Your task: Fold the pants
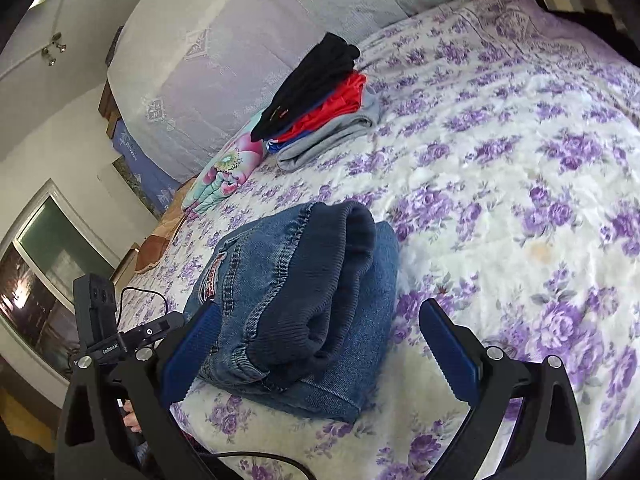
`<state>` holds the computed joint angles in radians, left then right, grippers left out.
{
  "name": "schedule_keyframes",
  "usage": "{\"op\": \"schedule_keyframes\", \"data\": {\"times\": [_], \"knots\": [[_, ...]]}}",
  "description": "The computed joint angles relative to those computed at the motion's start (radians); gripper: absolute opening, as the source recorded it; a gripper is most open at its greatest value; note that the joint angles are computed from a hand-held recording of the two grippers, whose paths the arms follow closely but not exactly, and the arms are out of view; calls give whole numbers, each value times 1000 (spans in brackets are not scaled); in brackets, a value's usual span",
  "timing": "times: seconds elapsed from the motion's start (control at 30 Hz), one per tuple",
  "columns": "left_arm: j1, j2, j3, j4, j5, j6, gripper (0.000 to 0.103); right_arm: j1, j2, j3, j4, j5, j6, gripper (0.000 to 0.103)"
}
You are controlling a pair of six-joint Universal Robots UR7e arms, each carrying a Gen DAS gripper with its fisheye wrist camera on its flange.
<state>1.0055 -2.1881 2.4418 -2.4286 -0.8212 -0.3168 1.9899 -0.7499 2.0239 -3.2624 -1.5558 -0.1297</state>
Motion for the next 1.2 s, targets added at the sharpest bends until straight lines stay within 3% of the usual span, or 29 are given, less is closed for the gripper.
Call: {"op": "schedule_keyframes", "data": {"times": [0.13, 0.33, 0.47, 0.7, 0.77, 0.8, 0.87, 0.93, 1.03, 1.2], "knots": [[26, 45, 4, -47, -19, -6, 97, -12, 31, -30, 64, 20, 29, 99], [71, 89, 6, -120, -80, 25, 99, -1, 73, -48, 49, 15, -16, 98], [132, 102, -19, -128, -175, 65, 99, 0, 68, -41, 57, 9, -46, 93], [135, 146, -37, -142, -174, 88, 98, 1, 66, -62, 115, 1, -49, 89], [135, 167, -45, -159, -182, 105, 92, 8, 72, -71, 114, -10, -52, 81], [127, 170, -49, -155, -180, 107, 84, 12, 72, -69, 105, -14, -58, 77], [82, 159, -43, -141, -125, 99, 77, 25, 70, -62, 82, -28, -80, 69], [47, 147, -39, -126, -81, 102, 70, 37, 73, -60, 59, -48, -93, 67], [32, 133, -48, -111, -73, 102, 59, 56, 74, -62, 38, -72, -109, 63], [25, 167, -105, -119, -48, 137, 58, 78, 77, -130, 87, -73, -135, 61]]}}
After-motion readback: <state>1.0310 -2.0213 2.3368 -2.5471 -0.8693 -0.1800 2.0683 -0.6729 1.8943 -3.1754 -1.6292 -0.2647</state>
